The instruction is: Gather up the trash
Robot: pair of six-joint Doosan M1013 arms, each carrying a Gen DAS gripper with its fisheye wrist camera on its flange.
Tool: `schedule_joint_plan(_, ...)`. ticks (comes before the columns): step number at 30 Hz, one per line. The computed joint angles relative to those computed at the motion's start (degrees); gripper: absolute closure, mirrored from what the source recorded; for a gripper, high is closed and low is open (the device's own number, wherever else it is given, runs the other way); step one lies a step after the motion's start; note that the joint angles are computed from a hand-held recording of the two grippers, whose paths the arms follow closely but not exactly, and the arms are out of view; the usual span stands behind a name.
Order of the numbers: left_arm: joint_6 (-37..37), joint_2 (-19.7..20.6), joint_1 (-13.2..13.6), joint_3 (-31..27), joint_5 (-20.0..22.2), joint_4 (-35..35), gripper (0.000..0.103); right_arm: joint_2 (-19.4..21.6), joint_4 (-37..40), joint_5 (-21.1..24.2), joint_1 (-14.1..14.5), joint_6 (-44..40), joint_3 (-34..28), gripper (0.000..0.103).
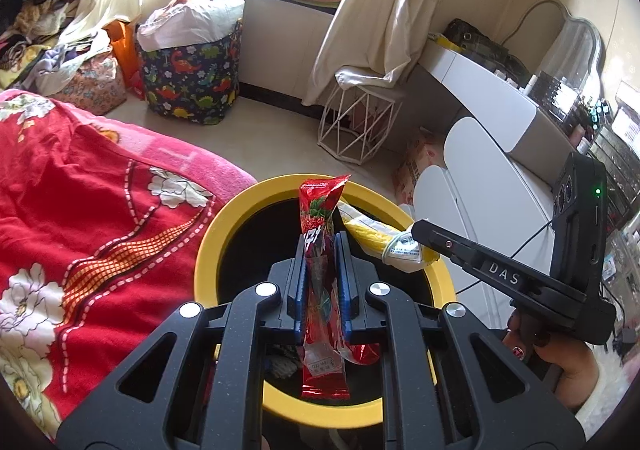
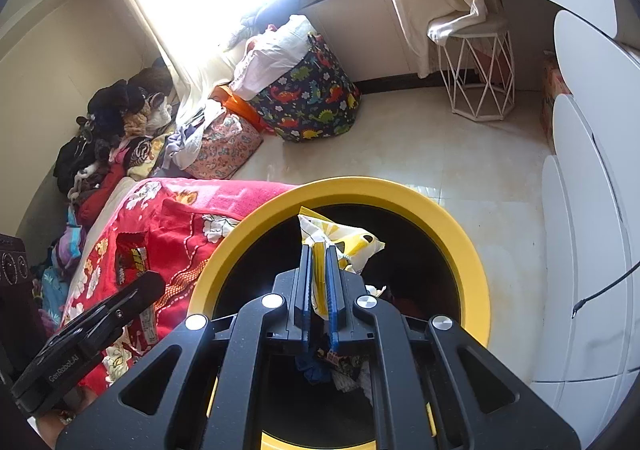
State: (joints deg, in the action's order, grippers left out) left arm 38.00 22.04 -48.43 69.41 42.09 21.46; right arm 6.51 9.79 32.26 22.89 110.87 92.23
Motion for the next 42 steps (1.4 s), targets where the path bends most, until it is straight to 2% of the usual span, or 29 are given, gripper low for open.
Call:
schedule_joint_plan(7, 4.3, 1.7, 0.6, -2.1, 0.4, -3.7, 0.095, -0.2, 1.6, 1.4, -0.4, -0.3, 0.2, 0.092)
schedule_joint_plan(9, 4.8, 1.9, 0.7, -2.4, 0.6, -4.0, 0.094, -0.3, 1.2, 1.6, -0.4, 0.3, 0.2, 0.082)
schedule_joint_plan(11, 5.3, 2.0, 0.7, -2.5, 0.6, -4.5, 0.087, -0.6, 0.7, 1.5, -0.4, 0.7, 0.4, 0.075)
schedule_joint_plan(15, 4.7, 1.7, 0.8, -2.1, 0.3, -4.4, 0.064, -1.1, -1.6, 1.6, -0.2, 2.6, 0.7, 0.064)
schedule_joint_plan(21, 1.6, 0.3, 0.7, -0.5, 0.1, -1.7, 0.044, -1.9, -6.2, 1.2, 0.8, 5.9, 1.1, 0.05)
schedule_joint_plan(23, 0.4, -0.3, 0.7, 0.1, 0.1, -0.4, 0.035, -2.2, -7.2, 0.8, 1.3, 6.4, 1.2, 0.041)
schedule_joint_plan(28, -4.5, -2.3, 0.3, 2.4, 0.5, 5.1, 0.017, -2.8, -11.6, -0.2, 2.8, 7.8, 1.4, 0.03)
schedule_joint_plan(31, -7.1, -3.5, 0.0, 3.6, 1.1, 8.3, 0.011, -3.0, -14.6, -1.0, 3.8, 9.2, 1.6, 0.025)
schedule_joint_plan(42, -14.9, -7.8, -1.0, 8.3, 4.3, 16.8, 0.011, -3.8, -24.3, -3.7, 7.3, 16.0, 2.2, 0.01)
